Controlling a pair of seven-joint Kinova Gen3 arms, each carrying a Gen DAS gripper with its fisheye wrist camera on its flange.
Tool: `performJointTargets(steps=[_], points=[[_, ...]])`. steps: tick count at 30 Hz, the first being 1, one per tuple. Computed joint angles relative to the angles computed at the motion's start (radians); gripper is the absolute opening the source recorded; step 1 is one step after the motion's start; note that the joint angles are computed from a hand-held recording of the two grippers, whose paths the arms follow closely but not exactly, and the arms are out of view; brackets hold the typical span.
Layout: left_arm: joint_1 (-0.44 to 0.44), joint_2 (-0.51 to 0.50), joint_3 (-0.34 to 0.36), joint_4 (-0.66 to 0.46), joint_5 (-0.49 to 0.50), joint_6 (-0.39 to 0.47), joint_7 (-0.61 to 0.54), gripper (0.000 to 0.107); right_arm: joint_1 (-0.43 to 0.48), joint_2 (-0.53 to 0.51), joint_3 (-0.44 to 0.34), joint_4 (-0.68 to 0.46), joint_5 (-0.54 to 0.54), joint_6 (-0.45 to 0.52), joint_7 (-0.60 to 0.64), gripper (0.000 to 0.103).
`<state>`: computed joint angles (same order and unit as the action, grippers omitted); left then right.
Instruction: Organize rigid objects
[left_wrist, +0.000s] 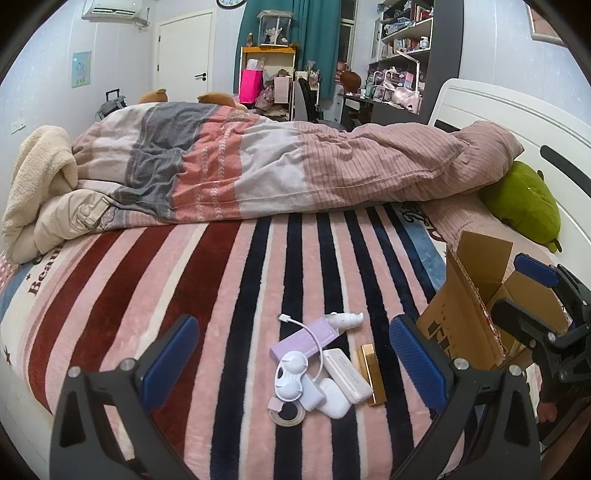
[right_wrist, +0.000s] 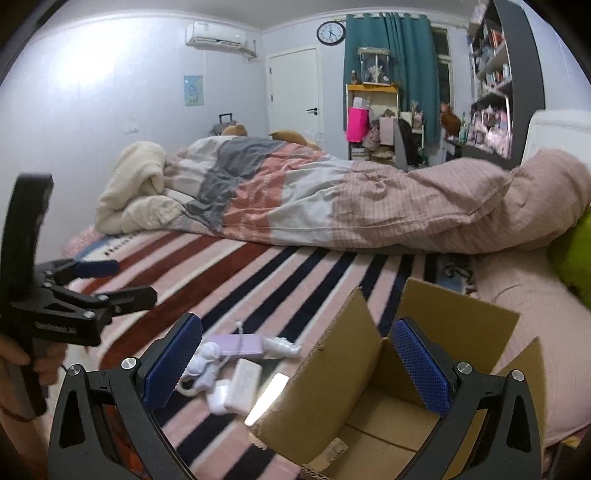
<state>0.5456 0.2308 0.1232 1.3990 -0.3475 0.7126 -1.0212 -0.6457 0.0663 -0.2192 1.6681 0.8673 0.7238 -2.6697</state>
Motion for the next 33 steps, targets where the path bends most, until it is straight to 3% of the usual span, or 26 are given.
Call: performJointTargets(steps=[33], points=[[0.016,-0.007,0.0,0.016,-0.044,0.003,0.053,0.102,0.008,-0.006,0.001,0.011,-0.031,-0.046,0.027,0.103]])
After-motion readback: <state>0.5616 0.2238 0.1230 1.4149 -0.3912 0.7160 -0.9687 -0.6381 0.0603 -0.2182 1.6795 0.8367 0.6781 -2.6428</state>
